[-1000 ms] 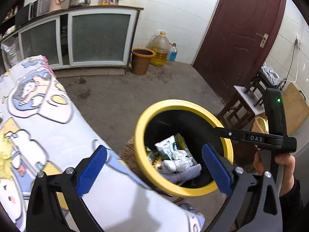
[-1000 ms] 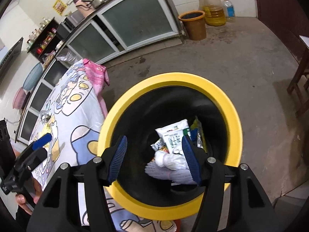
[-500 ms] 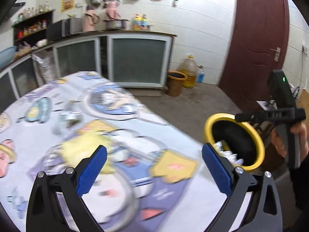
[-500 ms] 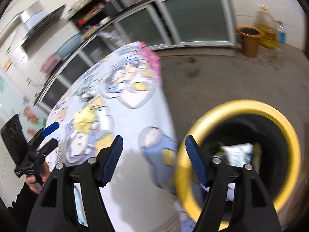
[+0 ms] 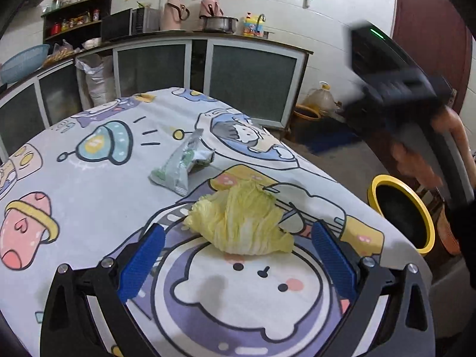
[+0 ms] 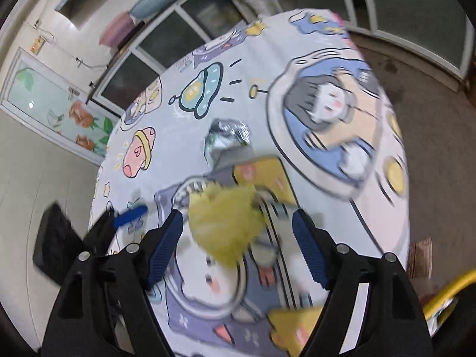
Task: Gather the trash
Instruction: 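Move both grippers back over the table toward the pale-yellow crumpled leaf, then grasp the pale-yellow leaf with the left gripper while the right gripper grasps the silver-green wrapper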
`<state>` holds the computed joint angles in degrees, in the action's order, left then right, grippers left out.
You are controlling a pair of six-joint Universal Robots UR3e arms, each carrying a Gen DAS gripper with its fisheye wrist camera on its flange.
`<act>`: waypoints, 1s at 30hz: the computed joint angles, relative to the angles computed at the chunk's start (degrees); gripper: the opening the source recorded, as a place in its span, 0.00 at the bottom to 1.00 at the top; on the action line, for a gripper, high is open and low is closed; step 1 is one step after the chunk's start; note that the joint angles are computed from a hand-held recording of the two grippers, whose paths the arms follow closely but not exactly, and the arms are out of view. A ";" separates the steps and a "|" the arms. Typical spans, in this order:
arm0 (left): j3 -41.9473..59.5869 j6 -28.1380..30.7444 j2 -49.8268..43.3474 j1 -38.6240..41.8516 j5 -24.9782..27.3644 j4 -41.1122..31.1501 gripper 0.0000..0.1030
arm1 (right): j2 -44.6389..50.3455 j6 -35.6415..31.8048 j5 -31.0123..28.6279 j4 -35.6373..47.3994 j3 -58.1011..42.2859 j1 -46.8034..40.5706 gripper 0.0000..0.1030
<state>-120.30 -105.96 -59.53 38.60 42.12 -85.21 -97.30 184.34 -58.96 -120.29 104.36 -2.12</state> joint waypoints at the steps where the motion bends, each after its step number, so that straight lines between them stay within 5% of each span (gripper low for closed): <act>1: -0.34 -1.45 -1.28 -1.18 0.43 2.38 0.92 | 3.94 0.96 -0.29 -0.55 -3.44 1.11 0.70; 11: 2.96 -12.56 -16.34 -9.44 4.56 15.39 0.92 | 28.74 3.88 -2.45 3.41 -27.83 6.74 0.70; 20: 7.97 -20.41 -26.93 -15.73 5.92 19.94 0.92 | 38.36 4.54 -2.74 7.18 -38.47 8.43 0.69; 23: 6.39 -20.86 -26.72 -17.09 5.86 22.84 0.92 | 39.95 3.89 -3.14 8.43 -40.38 8.44 0.62; 30: 3.35 -23.23 -26.99 -18.58 6.27 29.64 0.61 | 42.26 3.28 -2.37 8.96 -42.60 8.47 0.36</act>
<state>-116.96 -129.19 -86.53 20.01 48.39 -55.57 -55.04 187.62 -61.33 -111.32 61.77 6.36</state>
